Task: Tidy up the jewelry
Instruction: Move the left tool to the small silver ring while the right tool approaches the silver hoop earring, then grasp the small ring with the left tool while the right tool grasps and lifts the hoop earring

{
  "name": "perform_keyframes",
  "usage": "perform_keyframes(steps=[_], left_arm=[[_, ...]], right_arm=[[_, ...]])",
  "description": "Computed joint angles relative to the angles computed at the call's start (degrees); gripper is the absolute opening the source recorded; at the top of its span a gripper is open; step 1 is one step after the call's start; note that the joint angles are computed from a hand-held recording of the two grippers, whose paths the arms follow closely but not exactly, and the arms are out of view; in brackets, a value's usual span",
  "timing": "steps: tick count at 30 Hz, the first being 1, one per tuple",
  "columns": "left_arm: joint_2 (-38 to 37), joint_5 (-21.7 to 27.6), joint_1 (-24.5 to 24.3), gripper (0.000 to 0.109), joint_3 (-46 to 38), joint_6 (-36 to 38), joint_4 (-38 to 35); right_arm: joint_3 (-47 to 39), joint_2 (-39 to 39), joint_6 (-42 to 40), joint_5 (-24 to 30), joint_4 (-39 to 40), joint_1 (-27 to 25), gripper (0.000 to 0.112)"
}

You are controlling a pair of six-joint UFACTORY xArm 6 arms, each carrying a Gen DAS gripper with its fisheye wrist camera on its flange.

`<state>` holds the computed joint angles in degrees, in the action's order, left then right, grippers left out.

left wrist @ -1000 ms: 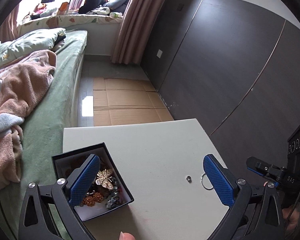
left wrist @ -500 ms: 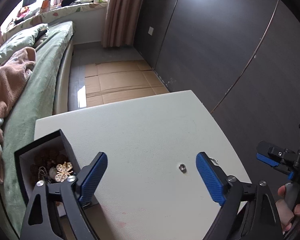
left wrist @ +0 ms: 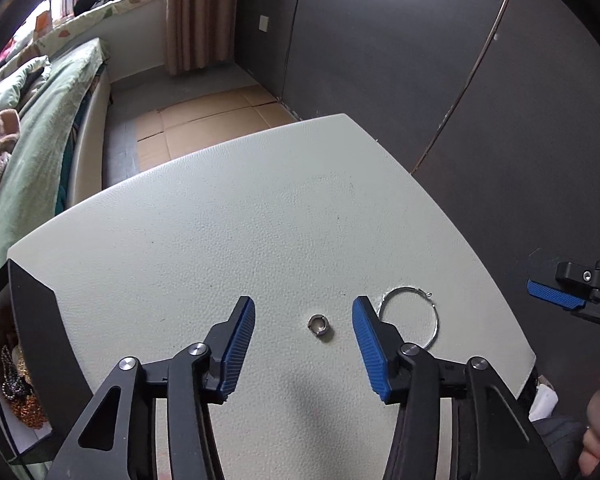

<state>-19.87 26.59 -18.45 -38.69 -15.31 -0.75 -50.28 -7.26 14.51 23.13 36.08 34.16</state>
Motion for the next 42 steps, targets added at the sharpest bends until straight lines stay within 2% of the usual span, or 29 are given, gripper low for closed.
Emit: perform_keyframes(steps=[7,10,12,13,16,23,25,35,42], left_arm=[[2.93,-0.09,-0.74,0.048,-0.53,-3.14,4.89],[2.95,0.34,-1.02,0.035,-0.34,-6.07,9.58],[2.76,0.22,-0.96,0.015,-0.11,-7.67,12.21],[2.66,0.16,-0.77,0.013,0.02,-7.49,12.13],[2.31,-0.3,-0.06,0.013,0.38,-3.95,7.3],[0.34,-0.35,0.18,0.013,0.81,-4.31,7.17],[-0.49,-0.15,0.47,0.013,0.99,-4.06,6.72],[-6.74,0.04,2.77,0.013,2.72,-1.78,2.19],[-10.43,0.05,5.69,0.013,3.9,0.45,-1.98]], right_arm=[[0.1,0.59,0.5,1.25,-0.99,-0.89,0.076],[-0.41,1.26,0.92,1.75,-2.25,-0.66,0.076],[-0.94,1.85,1.19,2.04,-3.18,-0.41,0.076],[-1.26,2.15,1.35,2.14,-3.61,-0.19,0.076],[-2.18,3.03,2.6,2.55,-6.32,0.23,0.076],[-4.11,5.04,6.85,3.49,-15.59,0.94,0.075],[-4.99,6.05,6.0,4.32,-15.67,0.96,0.064],[-9.85,11.35,-1.52,6.6,-9.29,1.44,0.037],[-12.21,13.49,0.14,7.1,-12.63,1.98,0.021]])
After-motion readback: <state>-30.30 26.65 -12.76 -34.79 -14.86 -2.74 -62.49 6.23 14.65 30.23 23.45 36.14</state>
